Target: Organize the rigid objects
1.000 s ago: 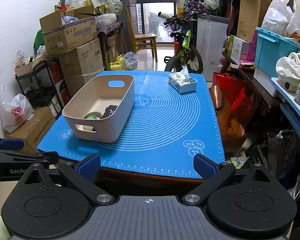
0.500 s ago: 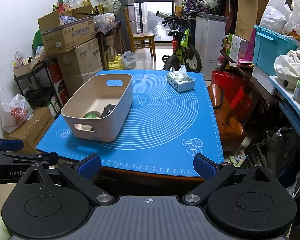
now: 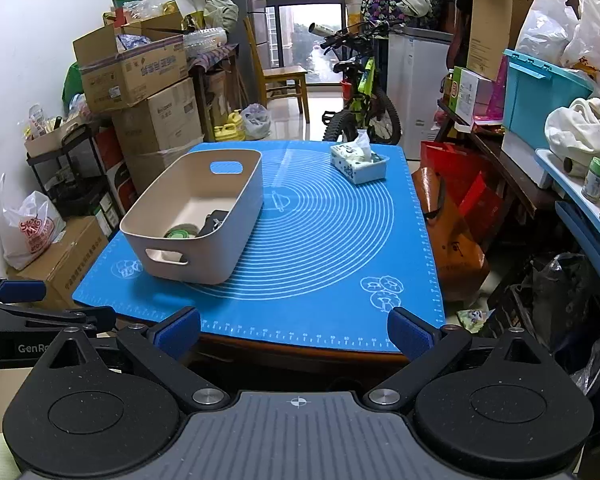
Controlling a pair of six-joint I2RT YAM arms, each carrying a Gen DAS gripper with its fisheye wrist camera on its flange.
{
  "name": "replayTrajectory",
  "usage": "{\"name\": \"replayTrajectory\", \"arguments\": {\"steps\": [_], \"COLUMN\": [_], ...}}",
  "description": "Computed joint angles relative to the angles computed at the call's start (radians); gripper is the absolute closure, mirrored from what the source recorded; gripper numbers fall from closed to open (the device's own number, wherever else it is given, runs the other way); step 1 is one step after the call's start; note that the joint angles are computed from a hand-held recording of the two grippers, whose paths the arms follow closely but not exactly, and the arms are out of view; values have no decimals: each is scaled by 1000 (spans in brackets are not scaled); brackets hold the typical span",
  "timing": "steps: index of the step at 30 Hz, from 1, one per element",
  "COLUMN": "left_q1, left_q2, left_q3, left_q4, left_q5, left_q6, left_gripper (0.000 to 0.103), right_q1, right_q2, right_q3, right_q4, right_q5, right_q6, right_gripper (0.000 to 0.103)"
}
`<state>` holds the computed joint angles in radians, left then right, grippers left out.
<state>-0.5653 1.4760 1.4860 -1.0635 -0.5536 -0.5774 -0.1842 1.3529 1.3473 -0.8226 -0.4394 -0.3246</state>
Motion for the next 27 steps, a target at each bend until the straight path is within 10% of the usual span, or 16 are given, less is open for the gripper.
{"name": "replayTrajectory", "arguments": {"steps": [27], "left_q1": [0], "left_q2": [-6], "left_q3": [-5], "left_q4": [0], "left_q5": [-6], "left_q6": [6], "left_gripper": [19], "right_q1": [5], "right_q2": [-11], "right_q3": [-16], "right_q4": [5], "right_q5": [6], "right_q6": [10], "right_gripper": [3]}}
